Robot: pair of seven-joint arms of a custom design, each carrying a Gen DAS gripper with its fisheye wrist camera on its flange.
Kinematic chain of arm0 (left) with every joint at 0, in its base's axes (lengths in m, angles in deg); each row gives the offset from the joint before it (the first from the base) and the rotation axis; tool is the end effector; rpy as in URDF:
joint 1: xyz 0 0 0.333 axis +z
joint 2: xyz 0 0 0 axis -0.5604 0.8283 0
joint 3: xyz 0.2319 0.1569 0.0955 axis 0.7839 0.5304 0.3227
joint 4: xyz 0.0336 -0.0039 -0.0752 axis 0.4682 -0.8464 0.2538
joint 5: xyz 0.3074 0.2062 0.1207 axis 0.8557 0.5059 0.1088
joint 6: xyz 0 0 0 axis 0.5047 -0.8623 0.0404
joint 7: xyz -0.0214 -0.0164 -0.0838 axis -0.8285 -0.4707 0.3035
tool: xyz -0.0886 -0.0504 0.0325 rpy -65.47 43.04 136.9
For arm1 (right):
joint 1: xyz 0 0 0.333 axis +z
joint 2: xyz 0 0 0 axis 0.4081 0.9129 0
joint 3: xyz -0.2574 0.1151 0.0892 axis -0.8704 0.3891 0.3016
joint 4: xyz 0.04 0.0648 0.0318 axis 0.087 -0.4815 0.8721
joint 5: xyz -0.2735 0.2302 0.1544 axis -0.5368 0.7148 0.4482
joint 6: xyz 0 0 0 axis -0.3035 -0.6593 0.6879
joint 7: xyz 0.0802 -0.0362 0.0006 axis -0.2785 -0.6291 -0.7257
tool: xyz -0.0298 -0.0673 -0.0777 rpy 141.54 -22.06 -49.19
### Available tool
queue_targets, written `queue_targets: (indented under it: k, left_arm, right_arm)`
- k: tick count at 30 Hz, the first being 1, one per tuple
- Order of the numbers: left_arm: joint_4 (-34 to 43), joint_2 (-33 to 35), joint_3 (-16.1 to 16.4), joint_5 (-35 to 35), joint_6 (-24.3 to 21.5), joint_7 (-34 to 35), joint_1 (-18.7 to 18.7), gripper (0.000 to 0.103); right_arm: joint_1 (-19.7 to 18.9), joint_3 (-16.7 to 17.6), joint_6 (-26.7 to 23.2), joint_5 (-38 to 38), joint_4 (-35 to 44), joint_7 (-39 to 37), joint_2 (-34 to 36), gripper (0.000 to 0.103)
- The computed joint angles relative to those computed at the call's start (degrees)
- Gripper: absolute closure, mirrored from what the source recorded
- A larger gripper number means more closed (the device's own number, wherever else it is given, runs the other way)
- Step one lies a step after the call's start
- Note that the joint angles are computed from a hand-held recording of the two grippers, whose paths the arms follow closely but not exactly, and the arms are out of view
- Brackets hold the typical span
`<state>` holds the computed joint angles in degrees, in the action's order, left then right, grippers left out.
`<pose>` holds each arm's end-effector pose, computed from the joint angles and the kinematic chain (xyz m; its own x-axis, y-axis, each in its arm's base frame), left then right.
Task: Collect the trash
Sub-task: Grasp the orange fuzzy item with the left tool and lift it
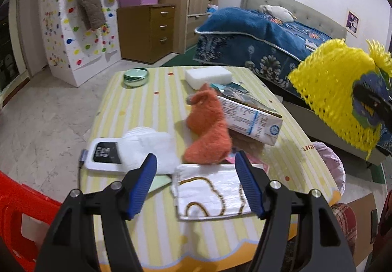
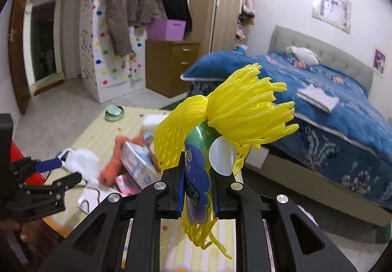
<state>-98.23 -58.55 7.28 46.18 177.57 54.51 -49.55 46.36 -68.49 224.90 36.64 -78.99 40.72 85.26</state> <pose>0.5658 -0.2734 0.4006 0.1809 -0.9811 0.0690 -0.6827 -0.1758 -0.7092 0.6188 0.2135 0.4900 0.4231 -0.9007 0.0992 -0.5057 -0.3255 -0.7989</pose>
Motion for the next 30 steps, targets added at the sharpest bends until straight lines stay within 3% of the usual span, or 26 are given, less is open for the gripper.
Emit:
queue_targets:
  k: [6, 14, 17, 19, 30]
  left_arm:
    - [7.81, 7.09, -0.33, -6.30, 0.09, 9.01, 0.12, 0.050]
    - [17.85, 15.04, 0.85, -13.24, -6.65, 17.39, -2.14, 0.060]
    - [18.64, 15.75, 1.43, -14.25, -7.72, 18.79, -2.43, 0.075]
    - [18.28, 15.33, 2.26, -13.32, -7.35, 18.41, -2.80, 0.088]
    - [16.64, 8.70, 5.94, 2.07, -5.68, 7.97, -4.23, 0.090]
  right_arm:
    - [-2.46, 1.39, -0.74, 3.93, -0.34, -2.40, 0.42, 0.084]
    - [-2.81, 1.22, -1.16, 5.31, 0.01, -3.54, 1.36, 0.084]
    - [-2.81, 1.18, -1.10, 5.58, -0.17, -3.81, 1.48, 0.084]
    - [-3.06, 1.48, -1.02, 6.10, -0.15, -4.30, 1.53, 0.084]
    - [-3.50, 2.56, 1.31, 9.30, -1.68, -7.69, 0.60, 0.084]
